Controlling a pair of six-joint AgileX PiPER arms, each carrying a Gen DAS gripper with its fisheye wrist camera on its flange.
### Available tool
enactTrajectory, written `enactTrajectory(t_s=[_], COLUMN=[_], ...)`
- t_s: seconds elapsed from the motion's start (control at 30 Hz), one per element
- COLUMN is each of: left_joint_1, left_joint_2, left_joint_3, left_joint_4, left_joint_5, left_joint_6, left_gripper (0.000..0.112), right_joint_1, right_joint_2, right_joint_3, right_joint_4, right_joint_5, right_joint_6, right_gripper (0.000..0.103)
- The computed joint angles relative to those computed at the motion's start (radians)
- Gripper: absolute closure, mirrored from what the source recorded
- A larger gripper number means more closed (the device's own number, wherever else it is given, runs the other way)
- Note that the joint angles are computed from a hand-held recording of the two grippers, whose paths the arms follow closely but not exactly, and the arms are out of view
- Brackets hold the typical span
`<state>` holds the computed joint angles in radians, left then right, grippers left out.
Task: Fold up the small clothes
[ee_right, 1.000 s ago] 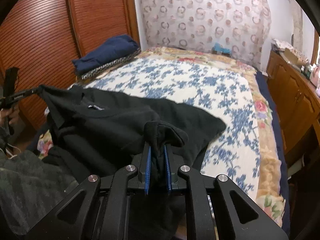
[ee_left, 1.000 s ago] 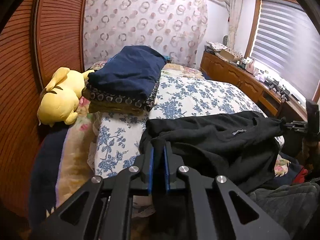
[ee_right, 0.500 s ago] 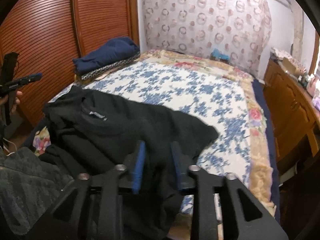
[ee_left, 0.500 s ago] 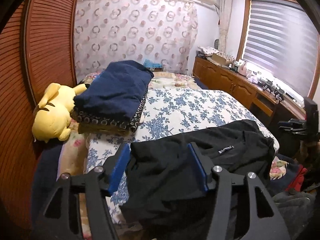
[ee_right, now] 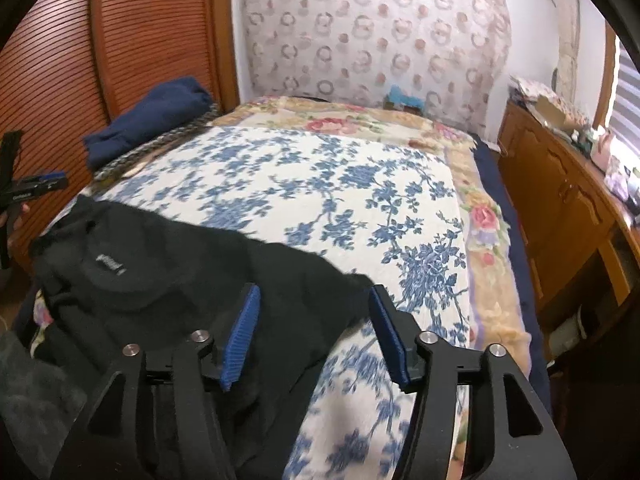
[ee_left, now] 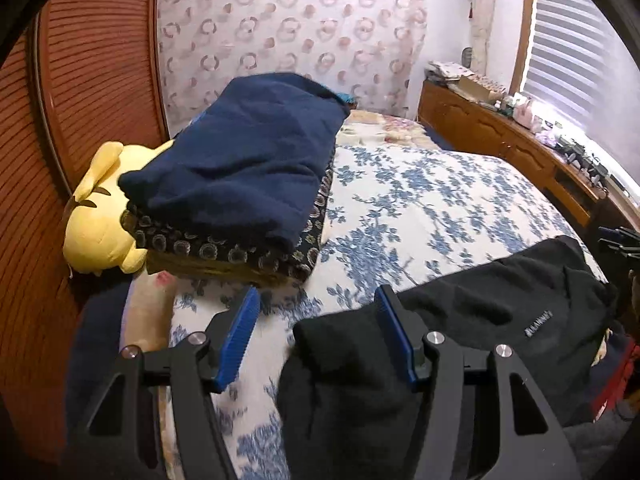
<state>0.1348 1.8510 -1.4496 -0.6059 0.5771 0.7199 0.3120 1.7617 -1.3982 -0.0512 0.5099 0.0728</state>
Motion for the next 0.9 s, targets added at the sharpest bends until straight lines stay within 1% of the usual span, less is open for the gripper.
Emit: enactTrajectory(t_s=[0.1, 0.13, 0.2, 0.23, 0.3, 0.5, 0.6, 0.67, 0.77, 0.9], left_joint_1=[-0.012, -0.015, -0.009, -0.01, -0.019, -0.018, -0.016, -0.017, -0.024, -0.03], left_joint_2=[0.049, 0.067, 0.093, 0.101, 0.11, 0.126, 0.128, 0.125, 0.123, 0.127], left_joint_3=[-0.048, -0.059, -0.072, -0.072, -0.065, -0.047, -0.041, -0.034, -0.026, -0.035], left_joint_4=[0.043, 0.042, 0.0, 0.001, 0.033, 0.056, 0.051, 0.051, 0.069, 0.084], left_joint_5=[0.012, 0.023, 0.053, 0.056, 0.047, 0.043, 0.041, 0.033, 0.016, 0.015], left_joint_6=[-0.047, -0.051, -0.021, -0.02, -0.044, -0.068, -0.065, -0.062, -0.07, -0.079], left_gripper=[0.053, 0.053, 0.053, 0.053, 0.053, 0.053, 0.053, 0.053, 0.053, 0.053], right_joint_1=[-0.033, -0.042, -0.068, -0.079, -0.084, -0.083, -0.089, -0.084, -0.068, -0.037], right_joint_2=[0.093, 0.125, 0.183, 0.203, 0.235, 0.245, 0.237, 0.233, 0.223, 0.223], right_joint_3=[-0.079, -0.11, -0.171, -0.192, -0.232, -0.23, -0.198, -0.188, -0.168, -0.159], right_joint_4=[0.061, 0.079, 0.166, 0.202, 0.18, 0.189, 0.277, 0.299, 0.275, 0.165], right_joint_5=[0.014, 0.026, 0.061, 0.069, 0.088, 0.088, 0.072, 0.063, 0.048, 0.027], right_joint_6=[-0.043, -0.053, -0.114, -0.132, -0.104, -0.112, -0.188, -0.207, -0.191, -0.111], right_gripper=[0.043, 0.043, 0.043, 0.043, 0.042, 0.042, 0.041, 0.041, 0.041, 0.04])
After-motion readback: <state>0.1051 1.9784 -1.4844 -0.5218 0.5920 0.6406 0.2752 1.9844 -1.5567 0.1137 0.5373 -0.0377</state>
